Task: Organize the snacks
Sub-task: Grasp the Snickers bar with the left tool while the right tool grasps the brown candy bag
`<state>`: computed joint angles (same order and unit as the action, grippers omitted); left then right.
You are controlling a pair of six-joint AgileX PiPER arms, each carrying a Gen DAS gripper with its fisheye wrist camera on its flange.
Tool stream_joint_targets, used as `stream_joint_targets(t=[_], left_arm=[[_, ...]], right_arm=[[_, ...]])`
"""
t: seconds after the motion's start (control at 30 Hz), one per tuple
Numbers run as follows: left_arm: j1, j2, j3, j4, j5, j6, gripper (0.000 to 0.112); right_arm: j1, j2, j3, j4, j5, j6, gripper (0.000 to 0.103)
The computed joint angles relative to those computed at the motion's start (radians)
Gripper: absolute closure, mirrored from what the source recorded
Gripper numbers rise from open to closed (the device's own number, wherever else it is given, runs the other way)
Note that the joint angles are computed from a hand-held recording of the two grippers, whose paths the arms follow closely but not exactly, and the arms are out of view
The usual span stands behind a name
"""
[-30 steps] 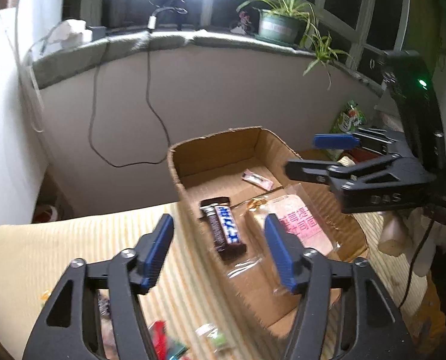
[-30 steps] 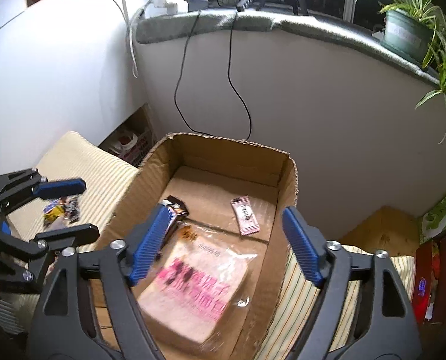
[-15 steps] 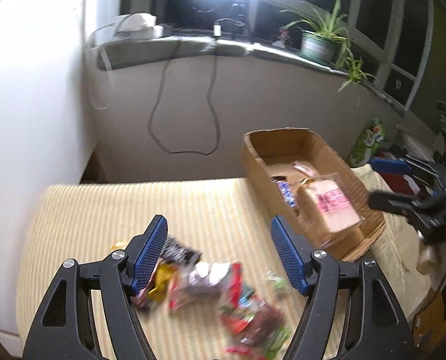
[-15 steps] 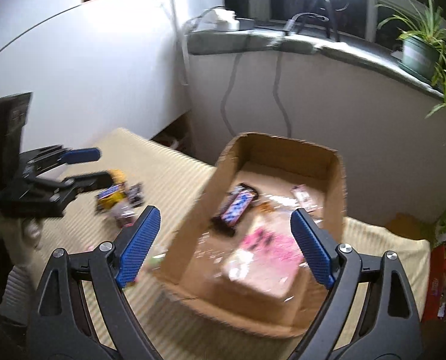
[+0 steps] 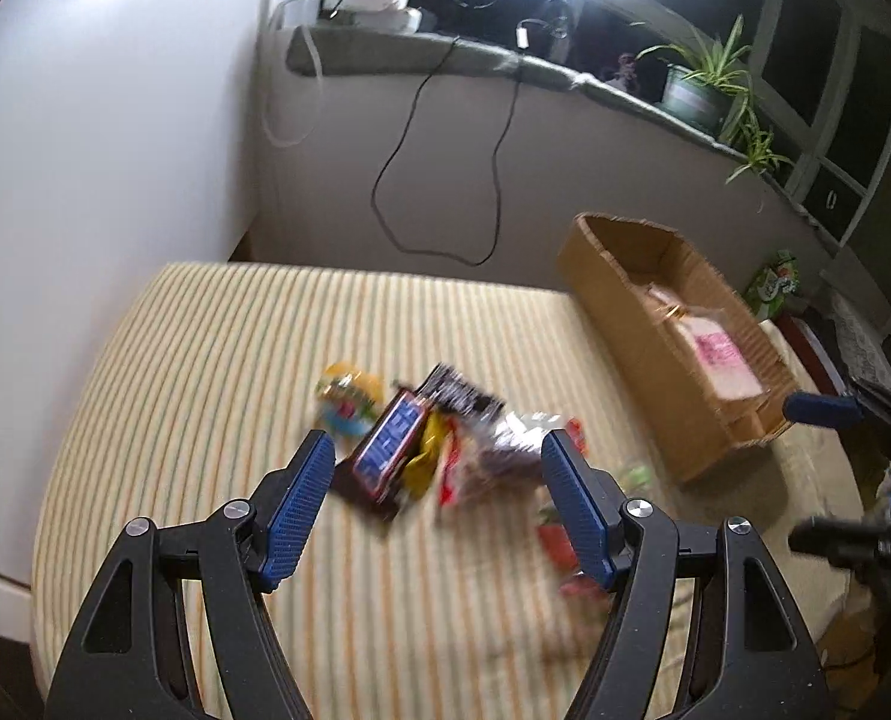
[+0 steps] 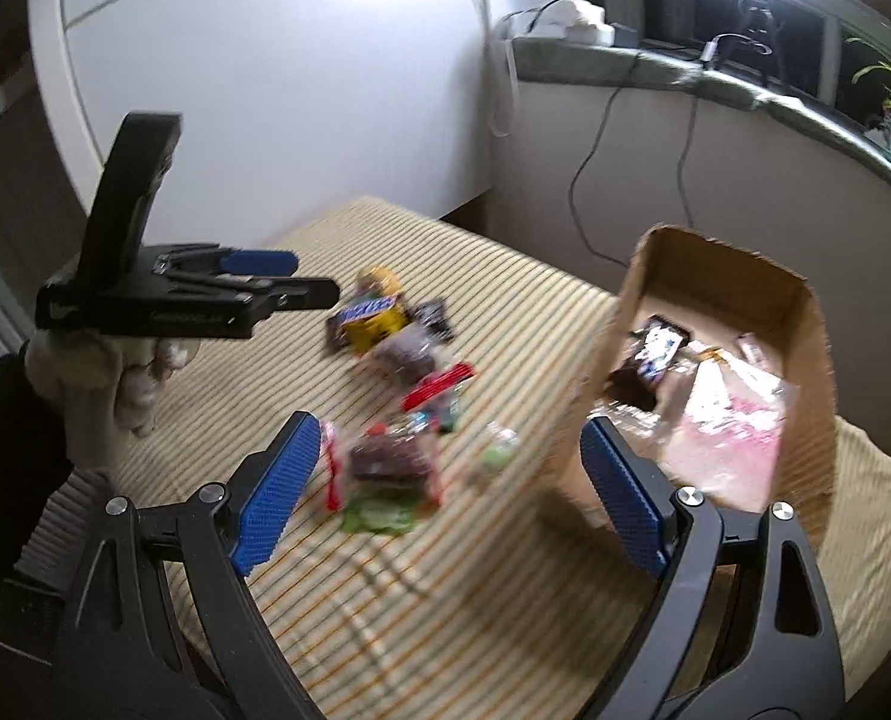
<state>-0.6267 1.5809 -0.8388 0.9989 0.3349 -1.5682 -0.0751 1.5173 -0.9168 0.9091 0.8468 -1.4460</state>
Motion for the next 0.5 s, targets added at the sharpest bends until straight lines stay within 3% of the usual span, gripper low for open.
stream_joint_targets(t=[0.13,0.27,0.5], left_arm=[[0.028,0.015,0.026,0.014,-0.031,-0.009,0.042],[0.039,0.051,0.021,0.010,-0.041,0.029,0.057],[0.048,0.099,0.011,0.024,-0.055,0.078,0.071]], right_arm=[[0.065,-0.002,0.048,0.000,-0.048,0.003,0.012],[0.118,0.021,0.071,0.006,-0.093,0.032,0.012],[0.171,0.055,0.082,0.004,-0.159,0.061,0.013]])
